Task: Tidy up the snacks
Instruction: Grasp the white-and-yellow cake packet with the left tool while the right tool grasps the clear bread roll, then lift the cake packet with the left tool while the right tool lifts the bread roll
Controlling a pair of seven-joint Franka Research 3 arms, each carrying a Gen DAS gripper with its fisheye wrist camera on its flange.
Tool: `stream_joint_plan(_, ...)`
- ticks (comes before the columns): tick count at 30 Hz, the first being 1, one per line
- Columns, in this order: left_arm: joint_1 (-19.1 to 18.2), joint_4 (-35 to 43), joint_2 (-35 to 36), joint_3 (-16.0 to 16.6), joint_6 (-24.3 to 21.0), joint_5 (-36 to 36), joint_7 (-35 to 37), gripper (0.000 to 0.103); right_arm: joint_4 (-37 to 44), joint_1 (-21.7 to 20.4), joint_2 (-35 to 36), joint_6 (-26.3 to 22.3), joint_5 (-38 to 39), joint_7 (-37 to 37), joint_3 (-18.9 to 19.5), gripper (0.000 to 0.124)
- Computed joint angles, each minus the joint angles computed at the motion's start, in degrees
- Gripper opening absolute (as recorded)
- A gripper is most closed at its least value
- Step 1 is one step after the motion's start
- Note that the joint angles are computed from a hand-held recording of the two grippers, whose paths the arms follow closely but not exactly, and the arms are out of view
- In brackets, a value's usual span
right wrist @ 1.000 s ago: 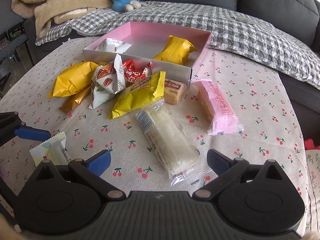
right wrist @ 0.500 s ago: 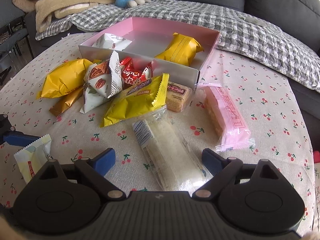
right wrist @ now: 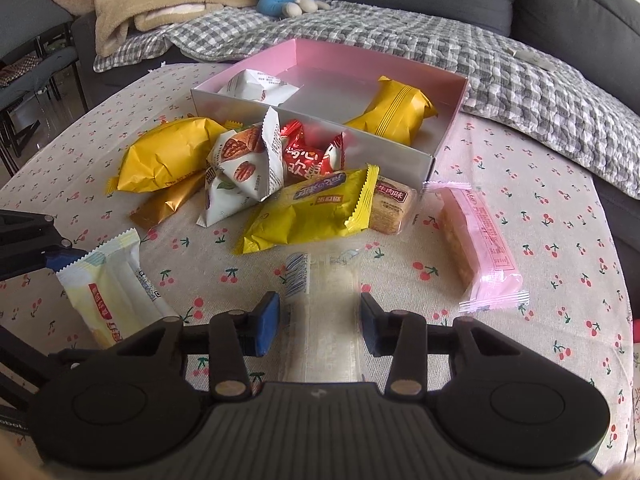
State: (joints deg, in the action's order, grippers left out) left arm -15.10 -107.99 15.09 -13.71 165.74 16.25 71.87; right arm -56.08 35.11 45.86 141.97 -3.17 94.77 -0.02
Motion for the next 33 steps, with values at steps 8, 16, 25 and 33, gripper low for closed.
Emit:
stream_joint_plan(8,1.9,0.4,0.3,-1.9,-0.1,-4.5,2.8,0.043,0.5,-0.1,-0.7,-2.3,1.0,1.3,0.4,0.022)
stream_joint_plan(16,1.9,0.9,0.5,-1.9,-0.5,-6.0,4.1,0.031,0.1,0.0,-2.0,-5.7,0.7,5.0,0.0,0.019)
stream_joint_plan(25,5.3,0.3,0.7,-5.8,0.8,-14.1,10.3,0.037,-2.3,-0.5,-4.1,-7.1,1.0,6.9,0.9,0.019)
stream_joint_plan(33,4.4,0.5,1.6,-4.5,3.6,-16.4,7.2,0.079,-1.8,-0.5,-3.8,-7.7,1.2,6.7,1.2,0.019)
